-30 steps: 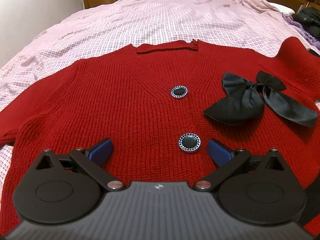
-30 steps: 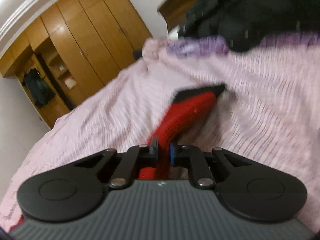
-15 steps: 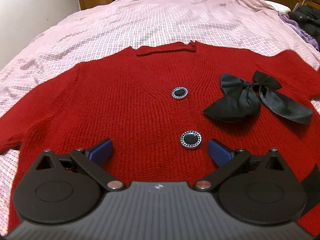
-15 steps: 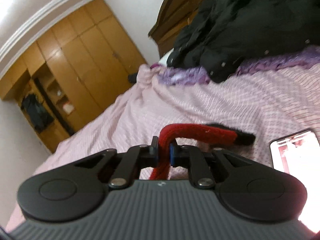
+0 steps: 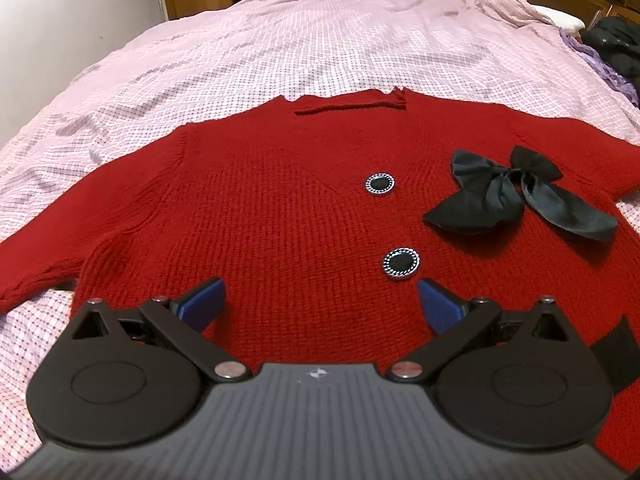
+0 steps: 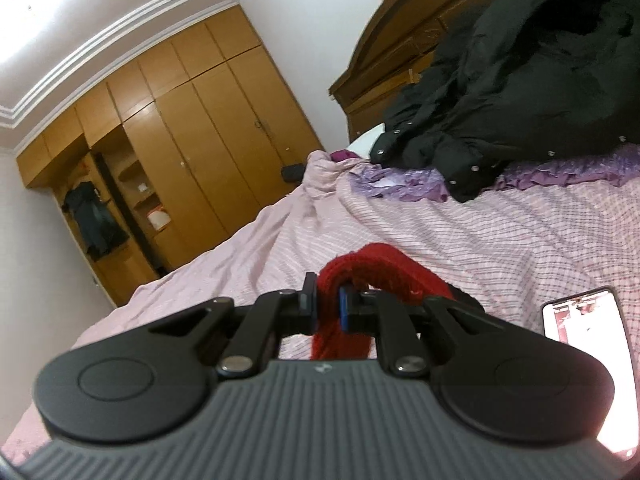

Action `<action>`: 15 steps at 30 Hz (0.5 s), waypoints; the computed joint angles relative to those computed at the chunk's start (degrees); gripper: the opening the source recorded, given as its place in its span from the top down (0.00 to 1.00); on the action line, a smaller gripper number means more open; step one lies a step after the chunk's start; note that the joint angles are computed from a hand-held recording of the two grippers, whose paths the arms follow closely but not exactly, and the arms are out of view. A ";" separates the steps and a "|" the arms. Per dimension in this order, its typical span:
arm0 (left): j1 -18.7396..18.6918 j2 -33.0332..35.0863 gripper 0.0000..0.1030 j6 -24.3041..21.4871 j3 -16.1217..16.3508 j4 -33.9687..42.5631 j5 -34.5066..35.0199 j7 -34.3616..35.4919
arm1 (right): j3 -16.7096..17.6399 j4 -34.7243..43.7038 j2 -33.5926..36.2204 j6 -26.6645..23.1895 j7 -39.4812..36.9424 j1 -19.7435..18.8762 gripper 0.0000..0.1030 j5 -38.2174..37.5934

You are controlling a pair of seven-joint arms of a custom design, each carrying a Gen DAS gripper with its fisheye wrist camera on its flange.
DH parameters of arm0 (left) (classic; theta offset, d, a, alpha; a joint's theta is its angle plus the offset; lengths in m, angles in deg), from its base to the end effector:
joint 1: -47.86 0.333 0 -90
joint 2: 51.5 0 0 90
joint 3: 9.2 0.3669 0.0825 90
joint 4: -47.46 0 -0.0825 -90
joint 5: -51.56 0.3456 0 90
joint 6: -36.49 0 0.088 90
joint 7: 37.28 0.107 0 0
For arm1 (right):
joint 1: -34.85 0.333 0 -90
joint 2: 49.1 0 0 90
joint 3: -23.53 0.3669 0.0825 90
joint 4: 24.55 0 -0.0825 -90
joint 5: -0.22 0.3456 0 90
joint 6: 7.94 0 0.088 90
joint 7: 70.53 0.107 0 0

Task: Fold small clothes
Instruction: 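Carry the held sleeve across the cardigan body with the right gripper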

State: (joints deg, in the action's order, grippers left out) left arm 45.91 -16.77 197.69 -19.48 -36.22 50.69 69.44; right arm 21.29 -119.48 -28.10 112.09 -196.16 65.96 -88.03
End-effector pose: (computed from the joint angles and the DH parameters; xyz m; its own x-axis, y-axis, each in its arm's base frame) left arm 0.7466 -0.1212 0.4818 -0.3760 -0.9227 -0.0854 -0.6511 0.3287 -0.6841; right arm 0.6094 0.2854 0.5118 -0.5777 -0.6336 -0.5145 0.1354 0.5472 -0.8260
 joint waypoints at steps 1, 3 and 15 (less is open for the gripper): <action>0.25 -0.07 0.00 -0.07 -0.19 -0.06 -0.09 0.25 | 0.09 0.75 0.38 0.45 -0.66 -0.08 0.87 0.12; 0.79 -0.17 0.00 -0.40 -0.62 -0.07 -0.51 0.69 | 0.19 2.72 1.26 1.96 -1.73 -0.14 0.87 0.63; 3.47 -1.64 0.00 0.28 -2.17 -1.26 -3.86 4.90 | -3.65 16.01 8.53 6.53 -9.72 3.51 0.87 5.21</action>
